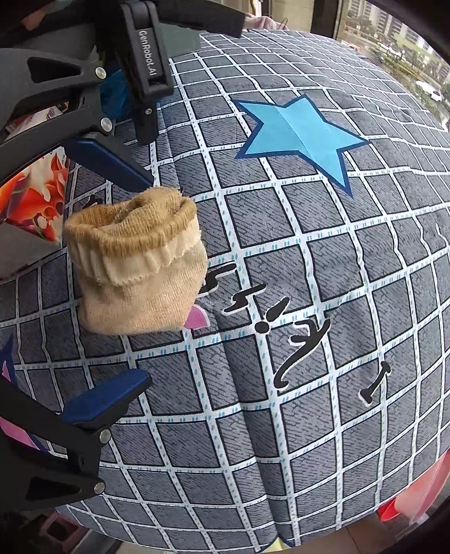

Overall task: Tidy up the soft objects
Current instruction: 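Grasp the blue glove with left tool while right tool grasps tan knitted sock, then carry the blue glove with left tool while right tool carries tan sock to the box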

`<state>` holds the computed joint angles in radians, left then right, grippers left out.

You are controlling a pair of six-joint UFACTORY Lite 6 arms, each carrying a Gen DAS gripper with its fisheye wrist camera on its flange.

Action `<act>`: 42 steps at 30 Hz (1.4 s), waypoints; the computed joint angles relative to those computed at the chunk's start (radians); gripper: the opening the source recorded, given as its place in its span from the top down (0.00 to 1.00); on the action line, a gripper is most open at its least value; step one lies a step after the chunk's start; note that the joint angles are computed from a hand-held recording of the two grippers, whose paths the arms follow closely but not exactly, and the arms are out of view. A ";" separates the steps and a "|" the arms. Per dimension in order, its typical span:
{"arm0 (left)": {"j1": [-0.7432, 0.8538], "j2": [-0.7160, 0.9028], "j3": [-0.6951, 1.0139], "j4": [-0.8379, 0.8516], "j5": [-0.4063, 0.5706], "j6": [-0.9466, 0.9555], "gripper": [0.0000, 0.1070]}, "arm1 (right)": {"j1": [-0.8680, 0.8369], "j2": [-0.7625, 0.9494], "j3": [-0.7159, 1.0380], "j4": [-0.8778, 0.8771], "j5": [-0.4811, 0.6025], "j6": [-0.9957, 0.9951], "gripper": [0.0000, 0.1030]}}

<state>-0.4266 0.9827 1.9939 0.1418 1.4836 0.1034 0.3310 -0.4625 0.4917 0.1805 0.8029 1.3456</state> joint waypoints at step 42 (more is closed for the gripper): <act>-0.077 -1.008 -0.723 -0.230 -0.245 0.796 0.59 | 0.682 -0.285 0.135 -0.314 0.327 0.954 0.58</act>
